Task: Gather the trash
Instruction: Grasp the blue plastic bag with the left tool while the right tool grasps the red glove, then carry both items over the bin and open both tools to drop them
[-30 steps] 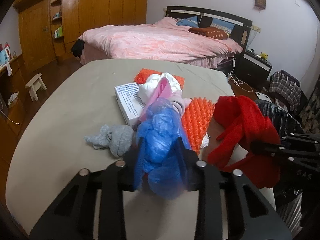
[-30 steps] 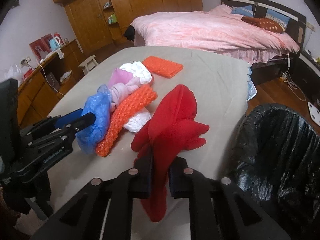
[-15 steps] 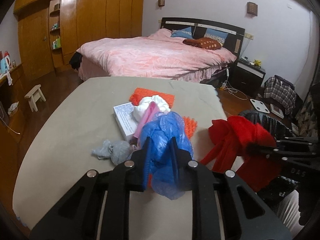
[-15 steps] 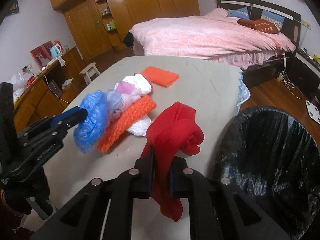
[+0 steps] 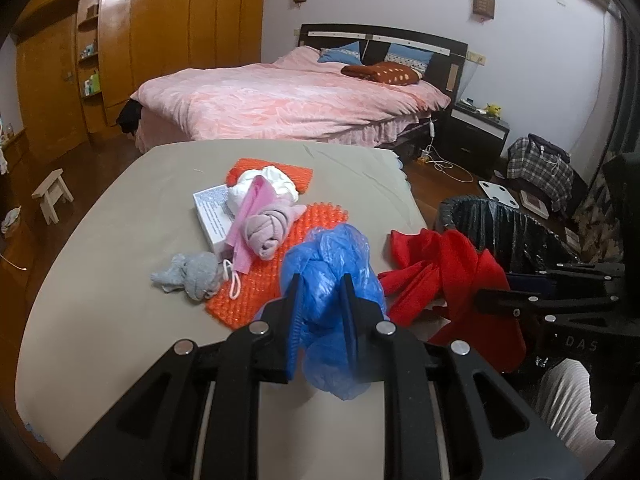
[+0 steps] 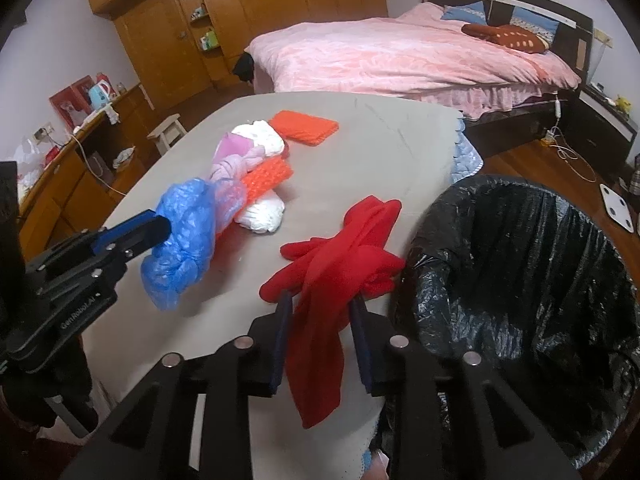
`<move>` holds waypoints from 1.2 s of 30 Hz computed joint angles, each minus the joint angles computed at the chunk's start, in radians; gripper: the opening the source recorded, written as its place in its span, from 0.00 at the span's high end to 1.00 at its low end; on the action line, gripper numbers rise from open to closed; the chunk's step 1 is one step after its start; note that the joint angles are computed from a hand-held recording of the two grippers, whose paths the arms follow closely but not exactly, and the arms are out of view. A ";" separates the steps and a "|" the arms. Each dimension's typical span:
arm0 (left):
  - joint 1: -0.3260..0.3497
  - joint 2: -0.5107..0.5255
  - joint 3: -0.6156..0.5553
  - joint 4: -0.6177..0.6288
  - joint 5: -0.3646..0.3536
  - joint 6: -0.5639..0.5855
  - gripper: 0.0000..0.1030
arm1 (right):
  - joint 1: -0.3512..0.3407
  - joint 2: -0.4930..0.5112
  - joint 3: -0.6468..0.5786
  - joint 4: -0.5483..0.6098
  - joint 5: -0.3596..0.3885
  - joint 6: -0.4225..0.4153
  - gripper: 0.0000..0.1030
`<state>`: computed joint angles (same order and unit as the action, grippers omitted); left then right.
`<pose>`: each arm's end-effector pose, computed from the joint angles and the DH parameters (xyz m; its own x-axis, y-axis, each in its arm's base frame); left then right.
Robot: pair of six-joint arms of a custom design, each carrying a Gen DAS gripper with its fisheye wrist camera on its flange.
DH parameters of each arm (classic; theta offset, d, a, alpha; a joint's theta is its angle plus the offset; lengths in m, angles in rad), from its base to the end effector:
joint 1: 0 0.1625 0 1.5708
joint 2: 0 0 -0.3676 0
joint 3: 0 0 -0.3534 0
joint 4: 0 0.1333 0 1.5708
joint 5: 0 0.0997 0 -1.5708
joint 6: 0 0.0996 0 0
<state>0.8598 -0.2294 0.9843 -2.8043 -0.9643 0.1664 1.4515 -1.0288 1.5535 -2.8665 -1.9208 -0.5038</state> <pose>-0.3399 -0.6859 -0.0228 -0.6870 0.4440 -0.5752 0.7028 0.6074 -0.3704 0.0232 -0.6395 0.3028 -0.8331 -0.0381 0.5518 -0.3618 0.7921 -0.4915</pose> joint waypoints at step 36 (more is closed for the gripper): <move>-0.076 0.047 -0.138 0.012 -0.064 0.060 0.83 | 0.034 -0.132 0.015 -0.155 0.083 -0.043 0.97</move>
<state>0.7838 -0.1822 0.8465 -2.7924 -1.0287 0.2265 1.4855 -1.1604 1.5685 -3.0215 -1.8376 -0.5471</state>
